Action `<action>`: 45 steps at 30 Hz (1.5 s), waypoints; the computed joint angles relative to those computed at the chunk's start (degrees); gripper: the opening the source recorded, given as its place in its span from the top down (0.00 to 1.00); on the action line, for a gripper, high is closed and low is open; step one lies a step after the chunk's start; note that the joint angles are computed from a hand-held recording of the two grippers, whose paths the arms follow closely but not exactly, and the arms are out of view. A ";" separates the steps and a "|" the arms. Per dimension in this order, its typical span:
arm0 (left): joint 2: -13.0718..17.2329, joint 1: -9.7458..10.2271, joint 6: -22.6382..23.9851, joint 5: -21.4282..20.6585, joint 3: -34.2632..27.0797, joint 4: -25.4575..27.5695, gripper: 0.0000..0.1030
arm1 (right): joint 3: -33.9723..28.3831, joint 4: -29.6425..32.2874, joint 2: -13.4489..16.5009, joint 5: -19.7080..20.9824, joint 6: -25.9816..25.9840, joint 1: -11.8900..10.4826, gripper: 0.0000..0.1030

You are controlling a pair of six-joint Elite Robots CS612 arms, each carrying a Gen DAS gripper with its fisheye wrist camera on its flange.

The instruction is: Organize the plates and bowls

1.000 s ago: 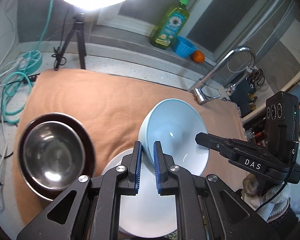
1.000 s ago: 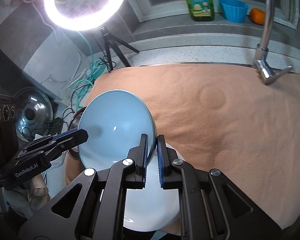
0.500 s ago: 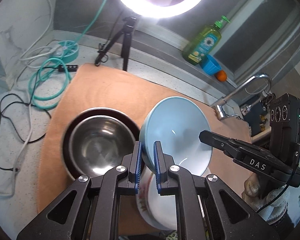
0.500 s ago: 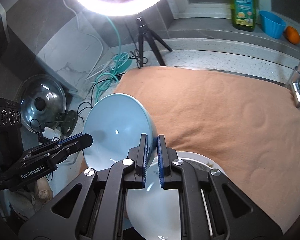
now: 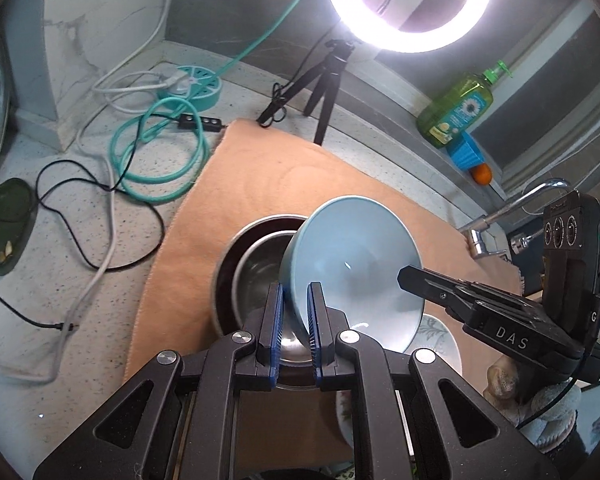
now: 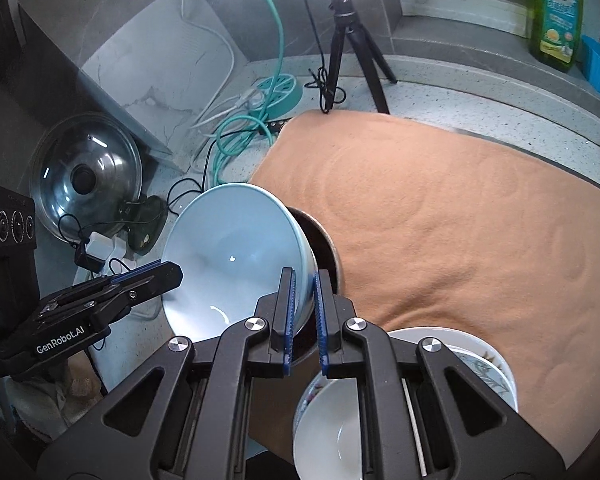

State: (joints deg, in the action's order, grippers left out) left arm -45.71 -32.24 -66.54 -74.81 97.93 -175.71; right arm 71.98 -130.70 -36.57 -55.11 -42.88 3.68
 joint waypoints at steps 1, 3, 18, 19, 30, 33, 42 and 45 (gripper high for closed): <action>0.02 0.11 -0.18 -0.19 0.11 0.18 0.90 | -0.08 0.08 0.12 -0.24 -0.02 0.17 0.91; 0.10 0.29 -0.40 -0.63 0.22 0.42 0.90 | -0.41 0.47 0.43 -0.73 -0.04 0.42 0.91; 1.36 1.52 -0.98 -4.30 -0.21 0.99 0.90 | -2.51 2.48 2.34 -4.03 1.23 1.45 0.91; 1.39 1.53 -0.98 -4.35 -0.22 1.10 0.90 | -2.59 2.58 2.40 -4.15 1.18 1.49 0.91; 1.51 1.70 -1.17 -4.76 -0.26 1.30 0.90 | -2.64 2.47 2.54 -4.98 0.53 1.75 0.91; 1.52 1.72 -1.34 -4.81 -0.26 1.22 0.90 | -2.68 2.64 2.57 -4.97 0.16 1.72 0.91; 1.39 1.63 -1.23 -4.19 -0.28 1.56 0.90 | -2.72 2.25 2.59 -4.30 0.18 1.53 0.91; 1.22 1.59 -1.18 -3.69 -0.13 1.50 0.90 | -2.83 2.27 2.54 -3.83 0.31 1.32 0.86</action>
